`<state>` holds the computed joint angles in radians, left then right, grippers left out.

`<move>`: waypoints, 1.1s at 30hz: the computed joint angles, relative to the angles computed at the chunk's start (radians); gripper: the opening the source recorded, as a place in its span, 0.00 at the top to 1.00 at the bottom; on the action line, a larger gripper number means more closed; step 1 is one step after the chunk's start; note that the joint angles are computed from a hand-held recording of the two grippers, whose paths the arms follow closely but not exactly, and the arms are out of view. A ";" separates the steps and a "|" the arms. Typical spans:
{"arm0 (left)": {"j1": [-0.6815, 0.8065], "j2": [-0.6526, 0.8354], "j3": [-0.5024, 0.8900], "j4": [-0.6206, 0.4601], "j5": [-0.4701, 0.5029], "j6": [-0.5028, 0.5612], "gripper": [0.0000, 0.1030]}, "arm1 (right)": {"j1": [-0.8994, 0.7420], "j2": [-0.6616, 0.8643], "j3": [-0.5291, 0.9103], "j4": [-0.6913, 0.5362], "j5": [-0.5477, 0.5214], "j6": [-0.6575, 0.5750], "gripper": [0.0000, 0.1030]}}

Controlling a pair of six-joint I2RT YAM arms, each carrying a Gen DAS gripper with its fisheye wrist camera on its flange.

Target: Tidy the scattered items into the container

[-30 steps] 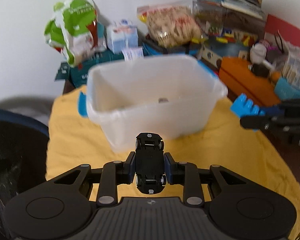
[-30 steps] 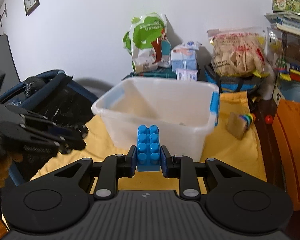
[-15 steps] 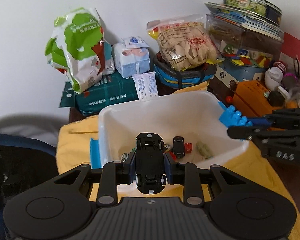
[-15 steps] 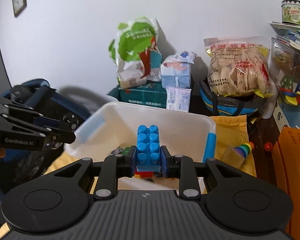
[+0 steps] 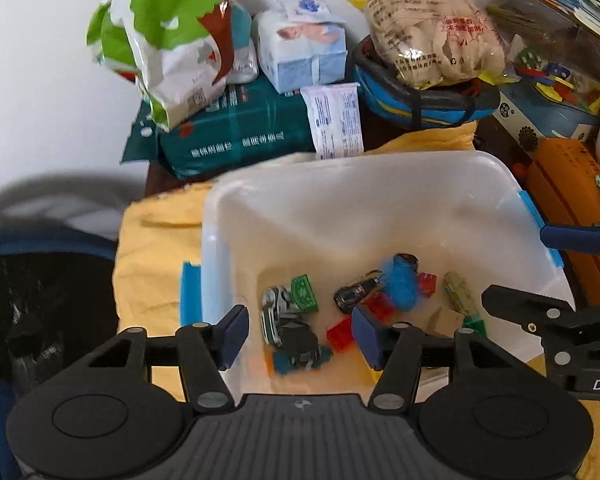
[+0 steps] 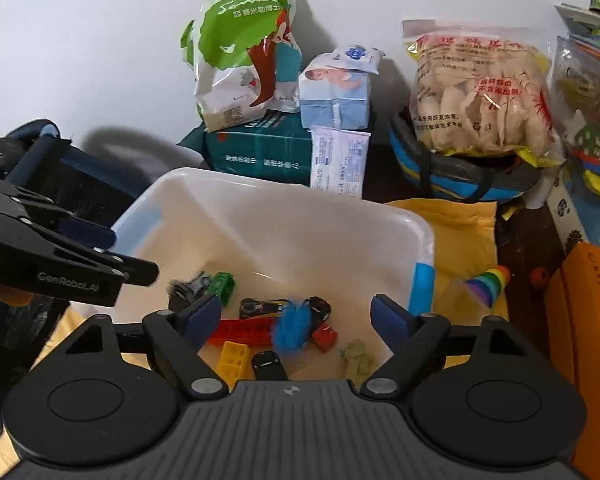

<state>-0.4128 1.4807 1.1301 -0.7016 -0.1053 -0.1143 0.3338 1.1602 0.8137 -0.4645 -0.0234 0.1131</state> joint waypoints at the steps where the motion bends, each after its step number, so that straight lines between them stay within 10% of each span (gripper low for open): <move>1: 0.000 0.002 0.002 -0.005 -0.001 0.002 0.41 | -0.006 -0.004 -0.001 -0.003 -0.002 0.008 0.17; 8: -0.056 -0.030 0.016 -0.040 -0.098 0.006 0.38 | 0.005 -0.057 -0.001 -0.030 0.028 0.045 0.00; 22: -0.124 0.108 0.402 -0.427 -0.127 -0.050 0.33 | -0.030 0.178 0.480 -0.572 0.007 0.010 0.00; 33: -0.125 0.168 0.430 -0.477 -0.143 -0.097 0.32 | -0.008 0.181 0.479 -0.568 0.042 0.015 0.00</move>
<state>-0.5377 1.6485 1.5597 -1.1783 -0.2487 -0.2118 0.3259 1.3412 1.2927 -1.0322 0.0183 0.1285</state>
